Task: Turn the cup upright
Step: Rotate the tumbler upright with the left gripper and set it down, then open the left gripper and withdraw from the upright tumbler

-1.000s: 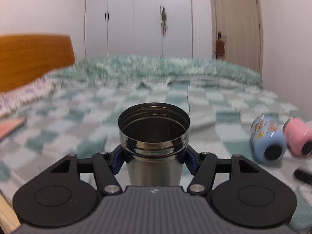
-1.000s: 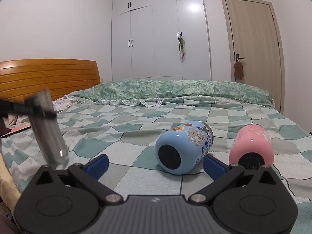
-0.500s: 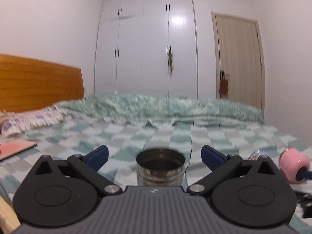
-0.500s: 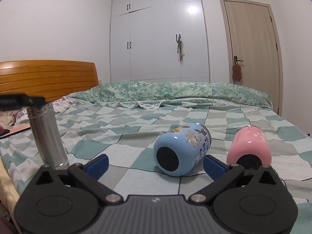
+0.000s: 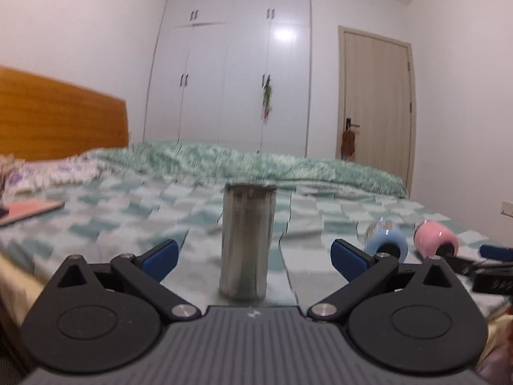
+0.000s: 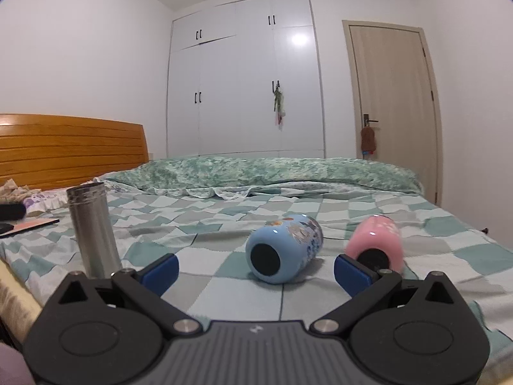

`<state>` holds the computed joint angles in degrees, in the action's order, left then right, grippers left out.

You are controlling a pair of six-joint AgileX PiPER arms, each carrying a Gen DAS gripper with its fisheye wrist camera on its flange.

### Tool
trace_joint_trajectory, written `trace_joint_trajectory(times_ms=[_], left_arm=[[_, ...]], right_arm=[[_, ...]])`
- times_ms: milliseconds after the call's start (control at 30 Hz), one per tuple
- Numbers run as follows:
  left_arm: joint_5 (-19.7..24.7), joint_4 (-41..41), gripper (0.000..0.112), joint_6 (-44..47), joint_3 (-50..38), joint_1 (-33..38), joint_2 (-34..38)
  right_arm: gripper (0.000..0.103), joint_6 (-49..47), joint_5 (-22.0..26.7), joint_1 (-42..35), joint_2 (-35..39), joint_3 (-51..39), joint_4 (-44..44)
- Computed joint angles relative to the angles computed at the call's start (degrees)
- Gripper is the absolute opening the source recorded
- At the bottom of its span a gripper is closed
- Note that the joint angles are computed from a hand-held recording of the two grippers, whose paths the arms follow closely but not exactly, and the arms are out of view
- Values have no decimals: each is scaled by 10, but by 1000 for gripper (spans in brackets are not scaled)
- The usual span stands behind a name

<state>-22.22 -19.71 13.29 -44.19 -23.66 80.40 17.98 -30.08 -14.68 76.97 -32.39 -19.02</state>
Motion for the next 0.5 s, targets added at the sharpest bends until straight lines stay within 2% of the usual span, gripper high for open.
trace_joint_trajectory(times_ms=[100, 300, 500], left_arm=[[-28, 4, 103, -7, 35, -10, 2], [-99, -69, 103, 75, 67, -57, 12], [-108, -94, 103, 94, 65, -72, 21]], right_arm=[[103, -3, 14, -4, -35, 29, 3], [103, -10, 20, -24, -89, 77, 10], [103, -9, 25, -40, -97, 87, 15]])
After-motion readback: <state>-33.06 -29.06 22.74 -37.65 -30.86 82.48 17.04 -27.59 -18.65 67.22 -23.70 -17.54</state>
